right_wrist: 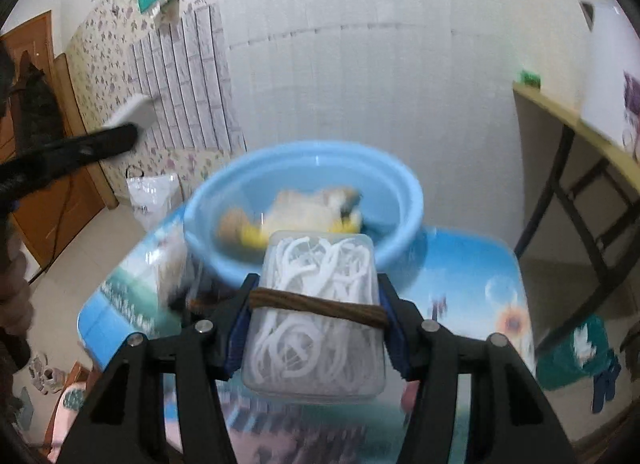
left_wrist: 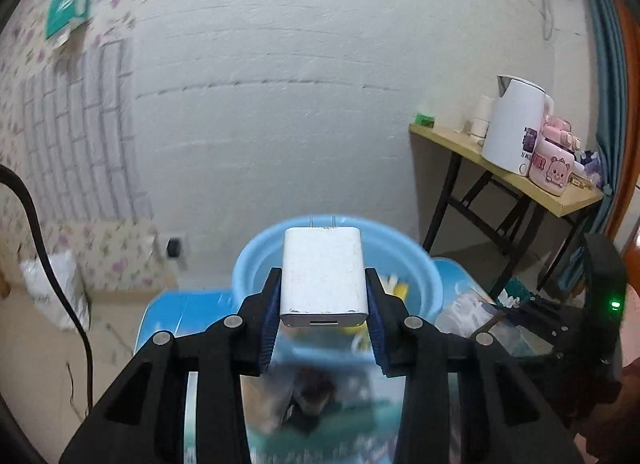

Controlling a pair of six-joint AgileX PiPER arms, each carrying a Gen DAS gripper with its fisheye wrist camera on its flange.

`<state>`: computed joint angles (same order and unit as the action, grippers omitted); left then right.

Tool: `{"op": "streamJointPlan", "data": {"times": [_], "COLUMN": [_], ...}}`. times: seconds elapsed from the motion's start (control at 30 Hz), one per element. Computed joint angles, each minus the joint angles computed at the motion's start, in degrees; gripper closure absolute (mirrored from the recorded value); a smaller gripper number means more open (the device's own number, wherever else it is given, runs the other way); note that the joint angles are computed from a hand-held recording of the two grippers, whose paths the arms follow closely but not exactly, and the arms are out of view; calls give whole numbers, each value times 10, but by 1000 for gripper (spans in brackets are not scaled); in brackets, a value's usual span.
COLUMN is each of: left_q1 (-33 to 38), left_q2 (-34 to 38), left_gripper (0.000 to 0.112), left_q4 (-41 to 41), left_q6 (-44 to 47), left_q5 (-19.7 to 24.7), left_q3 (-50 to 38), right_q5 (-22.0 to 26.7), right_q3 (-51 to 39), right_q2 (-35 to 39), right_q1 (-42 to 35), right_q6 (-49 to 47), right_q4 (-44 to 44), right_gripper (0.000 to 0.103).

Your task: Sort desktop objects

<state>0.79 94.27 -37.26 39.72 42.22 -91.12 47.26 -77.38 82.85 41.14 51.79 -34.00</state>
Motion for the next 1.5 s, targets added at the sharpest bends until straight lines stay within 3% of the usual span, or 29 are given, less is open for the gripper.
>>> {"op": "streamJointPlan", "data": {"times": [0.03,0.1,0.2,0.27,0.33,0.4,0.47,0.57,0.73,0.83,0.93,1.13,1.5], "left_q1": [-9,-37,-64,-54,-26,-9,5,31,52,51,41,71,77], "left_q2": [30,118,190,166,123,84,63,30,-16,-28,-33,-29,-34], "left_gripper": [75,49,47,40,31,28,24,22,21,21,21,21,21], "left_q4": [8,66,200,185,108,95,90,70,63,81,116,20,2], "left_q6": [-11,-55,-143,-138,-72,-52,-58,-69,-35,-27,-17,55,58], "left_q5": [10,54,114,110,79,45,27,-8,-54,-117,-173,-140,-116], "left_q3": [-40,-155,-253,-205,-110,-30,13,82,195,255,303,305,309], "right_q5": [-12,-14,3,-5,-15,-39,-63,-14,-111,-97,-83,-98,-99], "right_q3": [-20,-63,-116,-121,-130,-157,-182,-242,-58,41,108,168,158], "right_q2": [12,43,83,88,96,118,144,199,86,29,-4,-20,-10], "right_q1": [-12,-33,-64,-81,-89,-100,-115,-111,-75,-39,-26,-18,-2], "right_q6": [-13,-38,-86,-108,-117,-148,-193,-166,-33,55,88,96,70], "right_q4": [1,12,65,96,99,121,164,127,30,-52,-35,12,33], "right_gripper": [48,48,47,46,45,42,3,0,0,0,0,0,5]}}
